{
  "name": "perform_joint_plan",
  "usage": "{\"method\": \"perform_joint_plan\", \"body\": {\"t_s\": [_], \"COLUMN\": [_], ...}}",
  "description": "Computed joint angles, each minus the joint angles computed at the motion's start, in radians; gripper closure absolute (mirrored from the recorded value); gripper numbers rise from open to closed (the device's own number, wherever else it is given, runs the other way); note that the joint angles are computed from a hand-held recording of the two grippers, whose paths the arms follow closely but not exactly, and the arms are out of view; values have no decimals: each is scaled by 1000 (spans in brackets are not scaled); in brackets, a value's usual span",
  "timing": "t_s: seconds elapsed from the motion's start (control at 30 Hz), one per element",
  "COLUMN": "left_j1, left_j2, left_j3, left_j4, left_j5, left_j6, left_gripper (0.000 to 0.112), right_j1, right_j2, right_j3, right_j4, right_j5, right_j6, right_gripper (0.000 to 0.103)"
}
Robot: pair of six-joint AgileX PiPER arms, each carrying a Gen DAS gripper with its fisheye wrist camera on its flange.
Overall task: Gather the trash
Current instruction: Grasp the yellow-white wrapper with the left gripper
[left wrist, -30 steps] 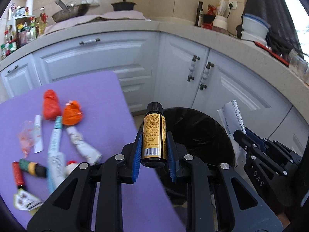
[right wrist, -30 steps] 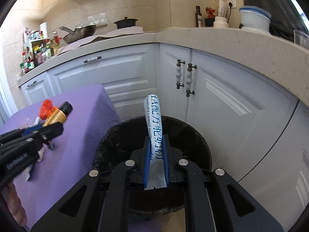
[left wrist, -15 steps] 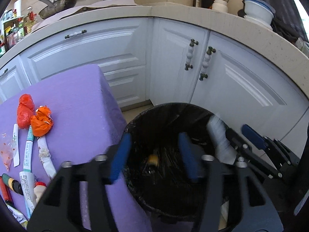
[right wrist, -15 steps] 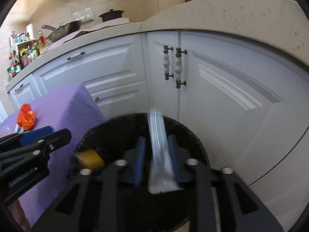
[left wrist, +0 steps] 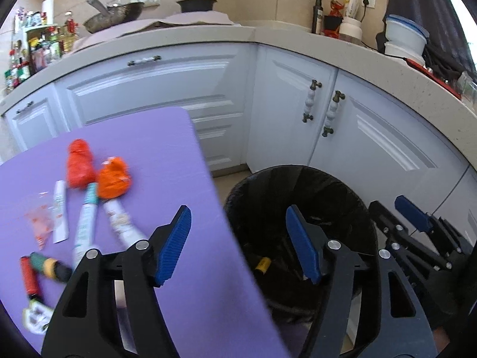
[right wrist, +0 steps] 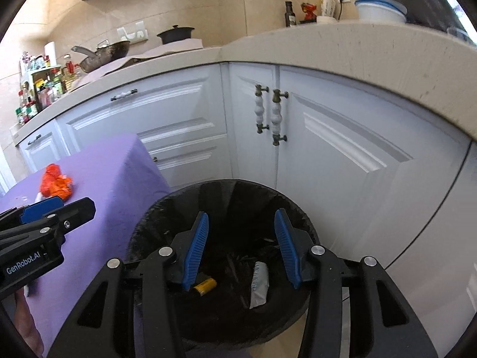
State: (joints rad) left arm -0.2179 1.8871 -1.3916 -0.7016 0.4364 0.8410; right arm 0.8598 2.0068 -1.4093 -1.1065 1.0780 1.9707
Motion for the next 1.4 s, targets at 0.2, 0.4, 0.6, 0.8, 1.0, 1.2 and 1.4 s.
{"method": "perform_joint_plan", "body": {"t_s": [0.2, 0.4, 0.6, 0.8, 1.0, 1.2, 1.4], "left_j1": [122, 268, 394, 474, 492, 491, 502], "left_j2": [-109, -189, -211, -166, -116, -75, -75], "left_j3": [131, 248, 307, 297, 246, 208, 227], "left_j4": [-101, -181, -218, -204, -205, -199, -262], "left_j5": [3, -9, -15, -5, 23, 66, 86], "left_j6": [149, 284, 368, 368, 358, 368, 467], "left_gripper": [43, 41, 36, 35, 35, 58, 77], "right_j1": [67, 135, 173, 193, 200, 196, 193], "right_j2": [19, 69, 159, 289, 401, 455, 490], "right_j3": [-79, -194, -346, -570, -776, -885, -954], "right_j4": [20, 28, 59, 118, 174, 202, 224], "right_j5": [44, 79, 68, 69, 87, 99, 105], "right_j6": [-46, -93, -166, -304, -437, -508, -554], "right_gripper": [57, 56, 55, 55, 55, 55, 55]}}
